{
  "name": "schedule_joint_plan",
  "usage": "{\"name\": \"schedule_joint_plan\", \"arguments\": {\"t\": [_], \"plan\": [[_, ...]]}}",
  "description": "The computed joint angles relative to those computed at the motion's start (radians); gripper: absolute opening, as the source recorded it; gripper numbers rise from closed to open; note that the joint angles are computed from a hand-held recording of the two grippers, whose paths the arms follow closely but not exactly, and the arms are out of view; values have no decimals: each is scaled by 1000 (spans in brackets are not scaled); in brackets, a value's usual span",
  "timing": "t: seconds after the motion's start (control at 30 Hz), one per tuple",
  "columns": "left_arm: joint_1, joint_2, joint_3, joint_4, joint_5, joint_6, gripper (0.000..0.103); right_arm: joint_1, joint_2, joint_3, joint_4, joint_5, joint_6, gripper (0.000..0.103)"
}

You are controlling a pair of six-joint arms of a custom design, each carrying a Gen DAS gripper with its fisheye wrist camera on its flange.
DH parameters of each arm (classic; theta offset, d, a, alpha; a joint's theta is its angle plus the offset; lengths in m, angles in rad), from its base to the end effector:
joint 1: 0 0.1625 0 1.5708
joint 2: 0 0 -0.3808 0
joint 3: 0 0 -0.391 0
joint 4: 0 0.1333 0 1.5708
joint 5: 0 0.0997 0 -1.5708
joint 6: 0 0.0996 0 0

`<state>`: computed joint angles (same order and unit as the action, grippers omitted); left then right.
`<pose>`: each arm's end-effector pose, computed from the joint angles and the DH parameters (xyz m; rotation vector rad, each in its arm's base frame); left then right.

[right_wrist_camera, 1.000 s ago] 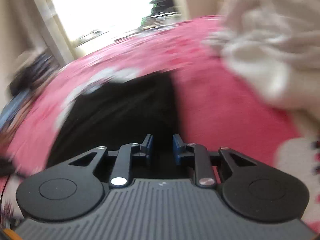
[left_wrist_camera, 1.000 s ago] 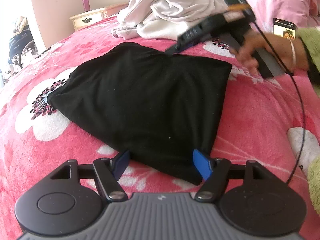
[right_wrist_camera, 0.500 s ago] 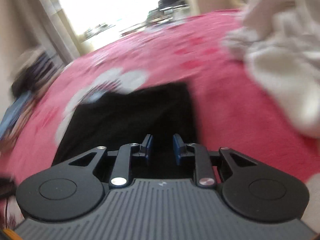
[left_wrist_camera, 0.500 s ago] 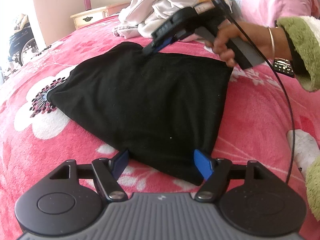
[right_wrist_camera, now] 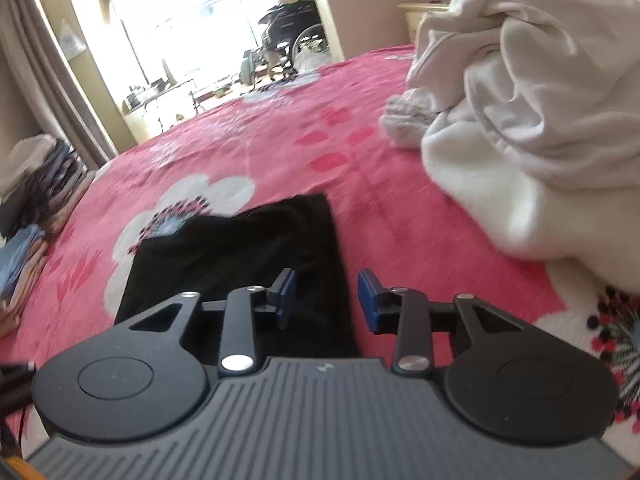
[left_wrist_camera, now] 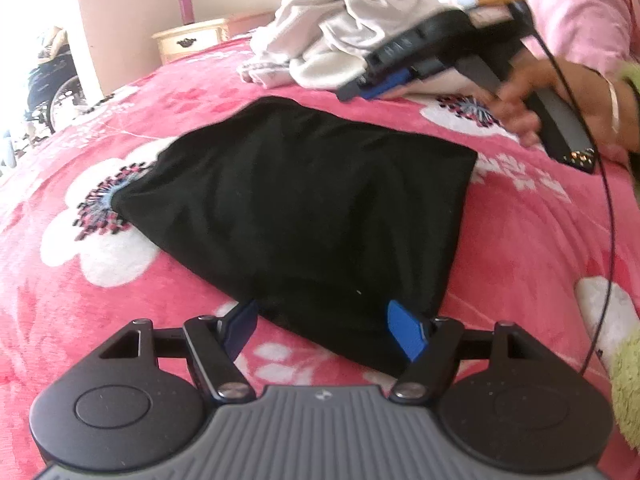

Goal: Fold clothes
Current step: 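Press the black shirt's edge flat with the open right gripper, then bring both open grippers to the folded black shirt's edge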

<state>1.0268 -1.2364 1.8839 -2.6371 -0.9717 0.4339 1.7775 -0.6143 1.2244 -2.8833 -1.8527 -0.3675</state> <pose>-0.1284 -0.5784 0.2518 1.0332 2.2927 -0.5751 0.2613 -0.7315 0.1494 0.6201 -2.5881 0.9403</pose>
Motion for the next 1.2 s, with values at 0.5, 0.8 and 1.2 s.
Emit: {"name": "schedule_joint_plan", "arguments": {"t": [0.5,0.8,1.2], "plan": [[-2,19,-32,-45,14,-20,73,38,-28,70,29,-61,42,73],[2,21,-33,-48,20,-23,73,65,-8,71,-26,-98,-45,100],[4,24,-34,-44,25,-26,73,67,-24,93,-14,-33,-55,102]]}}
